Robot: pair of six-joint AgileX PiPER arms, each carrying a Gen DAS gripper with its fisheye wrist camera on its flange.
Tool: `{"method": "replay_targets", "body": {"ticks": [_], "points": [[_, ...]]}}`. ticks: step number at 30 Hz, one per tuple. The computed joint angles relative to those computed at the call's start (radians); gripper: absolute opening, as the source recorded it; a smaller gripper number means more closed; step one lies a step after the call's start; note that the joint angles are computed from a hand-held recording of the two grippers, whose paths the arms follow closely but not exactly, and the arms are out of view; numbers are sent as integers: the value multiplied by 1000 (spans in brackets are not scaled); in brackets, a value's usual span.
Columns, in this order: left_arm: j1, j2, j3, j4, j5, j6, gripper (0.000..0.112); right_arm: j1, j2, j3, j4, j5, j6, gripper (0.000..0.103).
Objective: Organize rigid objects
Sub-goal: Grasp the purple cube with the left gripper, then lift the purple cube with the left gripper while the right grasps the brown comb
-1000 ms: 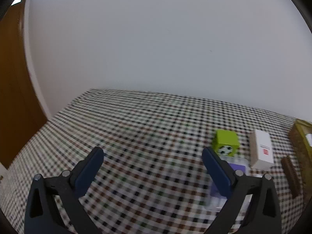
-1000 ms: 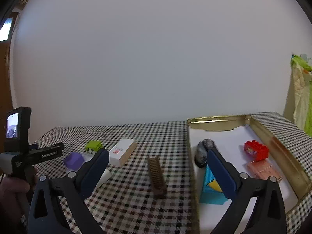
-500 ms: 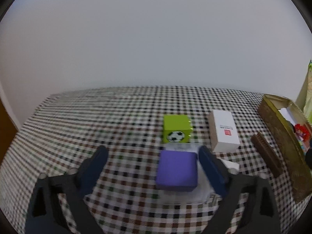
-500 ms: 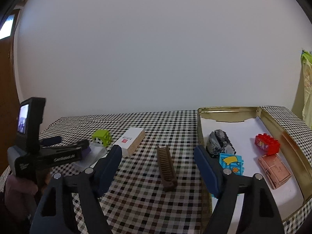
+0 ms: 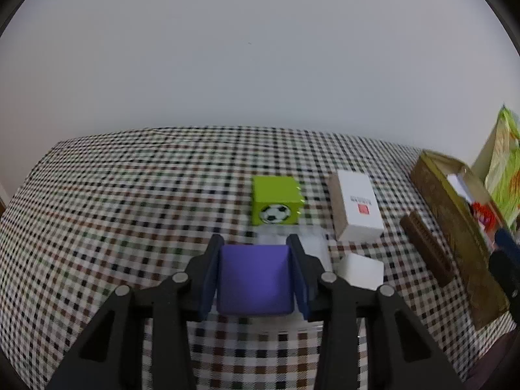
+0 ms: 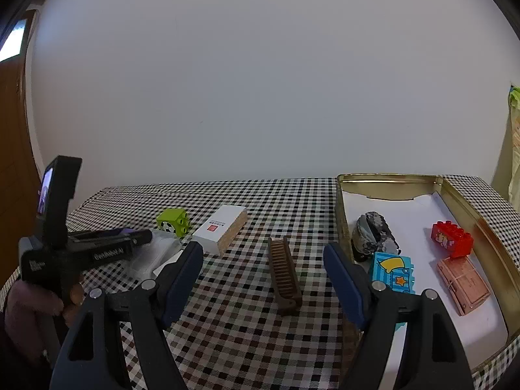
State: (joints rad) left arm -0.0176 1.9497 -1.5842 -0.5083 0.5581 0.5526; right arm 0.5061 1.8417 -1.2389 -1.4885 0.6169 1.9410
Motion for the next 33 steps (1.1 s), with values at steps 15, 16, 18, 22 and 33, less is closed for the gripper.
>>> {"method": "replay_targets", "body": {"ticks": [15, 16, 18, 22, 33], "points": [[92, -54, 43, -206, -30, 115, 18, -54, 52, -93, 197, -126, -217, 76], [104, -60, 47, -181, -59, 86, 21, -57, 62, -110, 223, -124, -241, 76], [128, -58, 47, -144, -83, 39, 30, -60, 78, -135, 263, -114, -277, 76], [184, -1, -27, -91, -28, -98, 41, -82, 118, -200, 399, -114, -399, 76], [78, 45, -54, 80, -10, -151, 46, -175, 187, -302, 825, -170, -721, 58]]}}
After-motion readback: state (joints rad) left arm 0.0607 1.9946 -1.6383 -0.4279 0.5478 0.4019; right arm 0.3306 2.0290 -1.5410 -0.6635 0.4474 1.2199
